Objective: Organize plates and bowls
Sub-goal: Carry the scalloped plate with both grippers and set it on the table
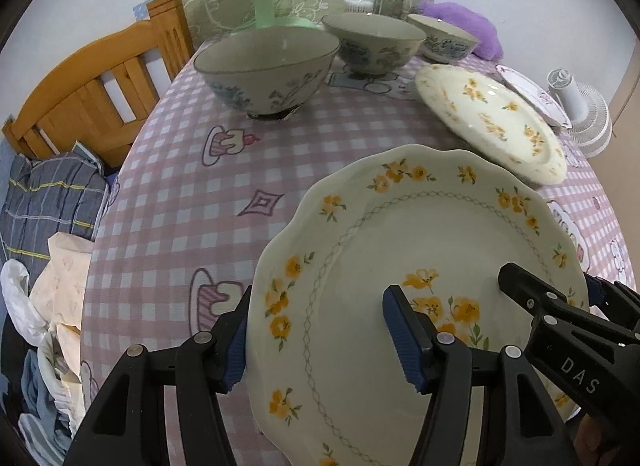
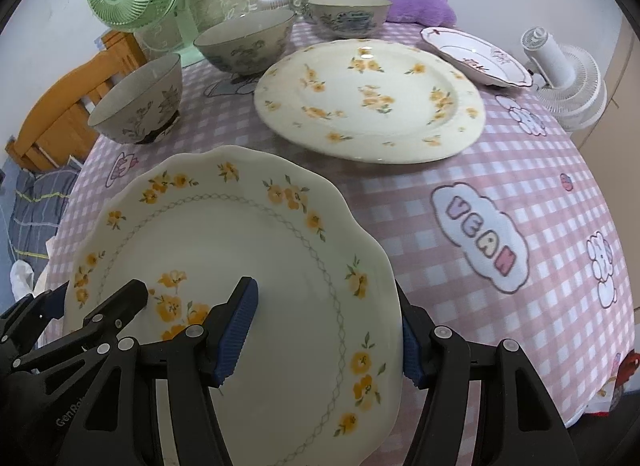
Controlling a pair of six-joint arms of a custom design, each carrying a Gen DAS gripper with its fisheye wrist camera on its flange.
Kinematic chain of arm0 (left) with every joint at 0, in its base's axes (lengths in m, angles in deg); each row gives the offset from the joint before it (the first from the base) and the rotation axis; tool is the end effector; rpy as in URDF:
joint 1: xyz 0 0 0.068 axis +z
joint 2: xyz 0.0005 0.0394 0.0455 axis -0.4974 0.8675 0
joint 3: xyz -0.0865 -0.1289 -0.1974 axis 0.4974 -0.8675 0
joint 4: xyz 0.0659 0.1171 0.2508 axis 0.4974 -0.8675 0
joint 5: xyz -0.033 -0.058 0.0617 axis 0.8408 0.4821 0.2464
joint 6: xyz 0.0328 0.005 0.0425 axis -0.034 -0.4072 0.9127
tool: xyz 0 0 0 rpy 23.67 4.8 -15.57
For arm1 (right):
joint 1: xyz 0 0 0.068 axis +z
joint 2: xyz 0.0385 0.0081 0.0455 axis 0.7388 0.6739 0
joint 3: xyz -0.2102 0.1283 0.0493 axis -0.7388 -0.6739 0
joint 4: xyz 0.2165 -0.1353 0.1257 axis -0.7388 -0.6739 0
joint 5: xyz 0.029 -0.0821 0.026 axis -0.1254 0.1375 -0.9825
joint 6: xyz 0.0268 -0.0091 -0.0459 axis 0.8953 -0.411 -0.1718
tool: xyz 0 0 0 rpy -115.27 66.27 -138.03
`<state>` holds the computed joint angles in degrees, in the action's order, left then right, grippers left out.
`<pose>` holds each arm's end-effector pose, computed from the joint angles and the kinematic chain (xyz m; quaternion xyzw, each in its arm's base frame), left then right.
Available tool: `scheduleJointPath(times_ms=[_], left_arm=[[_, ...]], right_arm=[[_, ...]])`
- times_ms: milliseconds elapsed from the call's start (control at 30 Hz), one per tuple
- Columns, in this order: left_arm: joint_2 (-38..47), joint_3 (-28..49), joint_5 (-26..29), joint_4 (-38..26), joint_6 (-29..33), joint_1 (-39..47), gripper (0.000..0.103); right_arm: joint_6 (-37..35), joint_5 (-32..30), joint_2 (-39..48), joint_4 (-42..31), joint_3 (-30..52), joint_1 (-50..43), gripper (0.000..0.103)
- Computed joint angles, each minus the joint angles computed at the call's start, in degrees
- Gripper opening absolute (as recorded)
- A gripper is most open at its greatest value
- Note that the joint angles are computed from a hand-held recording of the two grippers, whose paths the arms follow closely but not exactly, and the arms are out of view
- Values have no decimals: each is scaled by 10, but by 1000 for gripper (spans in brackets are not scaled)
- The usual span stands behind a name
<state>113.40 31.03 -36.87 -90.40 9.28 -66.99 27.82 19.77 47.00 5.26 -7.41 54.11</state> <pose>0.1639 -0.1109 0.1380 -0.0486 0.9706 0.0007 0.2358 0.1936 0.0237 0.0985 -0.0444 0.9643 0.0430 0.2573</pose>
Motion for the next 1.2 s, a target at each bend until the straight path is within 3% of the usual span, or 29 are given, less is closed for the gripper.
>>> scheduleJointPath(times_ms=[233,367,600,700,967,1200], left_arm=[[-2,-11,28,14,36,44,64],[14,-4,39,21,47,45,73],[20,13,35,6,49,35,77],[1,22,18,-13,60,30,84],[-49,58,23,-67,79,48,84],[-14,123,0,-73,58,29,84]], right_arm=[[38,30,66,26,20,46,66],[42,35,81,23,31,51,67],[31,30,98,4,50,48,67],[27,33,50,-16,42,43,67],[26,56,-40,-87,66,55,72],[-16,21,-63,-114,106,1,72]])
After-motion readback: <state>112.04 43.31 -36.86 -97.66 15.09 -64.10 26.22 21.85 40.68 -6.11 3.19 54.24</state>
